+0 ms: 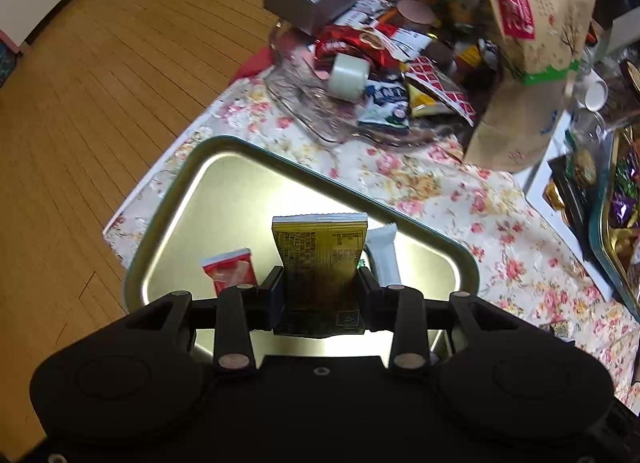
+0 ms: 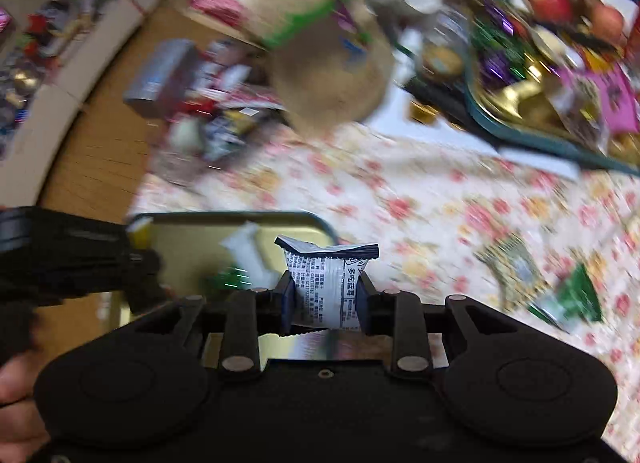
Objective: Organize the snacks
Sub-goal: 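Lower the yellow packet onto the gold tray and open the left tool while the right carries its packet, then lower the white-and-grey packet onto the gold tray and open the right tool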
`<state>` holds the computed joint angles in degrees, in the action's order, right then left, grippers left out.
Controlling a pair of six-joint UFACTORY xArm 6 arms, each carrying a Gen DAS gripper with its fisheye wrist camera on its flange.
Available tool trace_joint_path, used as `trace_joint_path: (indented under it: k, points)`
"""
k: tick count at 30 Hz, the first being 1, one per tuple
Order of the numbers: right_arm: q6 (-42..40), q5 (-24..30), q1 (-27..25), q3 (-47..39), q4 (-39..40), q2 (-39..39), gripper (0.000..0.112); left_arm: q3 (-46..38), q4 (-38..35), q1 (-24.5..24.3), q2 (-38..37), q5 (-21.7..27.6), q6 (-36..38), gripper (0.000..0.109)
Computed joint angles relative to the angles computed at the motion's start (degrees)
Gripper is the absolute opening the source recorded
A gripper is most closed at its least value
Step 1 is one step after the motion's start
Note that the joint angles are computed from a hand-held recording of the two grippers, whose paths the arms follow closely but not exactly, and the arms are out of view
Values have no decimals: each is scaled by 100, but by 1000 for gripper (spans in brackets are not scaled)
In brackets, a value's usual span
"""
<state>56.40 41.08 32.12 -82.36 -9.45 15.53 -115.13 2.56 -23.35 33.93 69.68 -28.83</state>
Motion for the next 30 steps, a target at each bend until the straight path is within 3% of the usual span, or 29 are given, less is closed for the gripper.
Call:
trace_joint_path:
  k: [3,11,14,15,18,30]
  points:
    - [-179,-139,95,-269,39,149,32,167,69,71,-93,-107,-52,46]
    - [-561,78,264,-1073,306,734,32,452,45,240,-249,-239,-28,46]
    - [-613,162,298,-1263,306,890,34,540,338,193,-331,-355,-64,50]
    - [-631,154,297,-1277,338,912,35,557,444,178,-349,-373,-136,51]
    - [-609,-10,306,-1177,437,868,54,552,327,236,-351,-366,-220,55]
    - [-419,449,333,-1405,106,1010,54,231,351,175,-135,-52,-42,54]
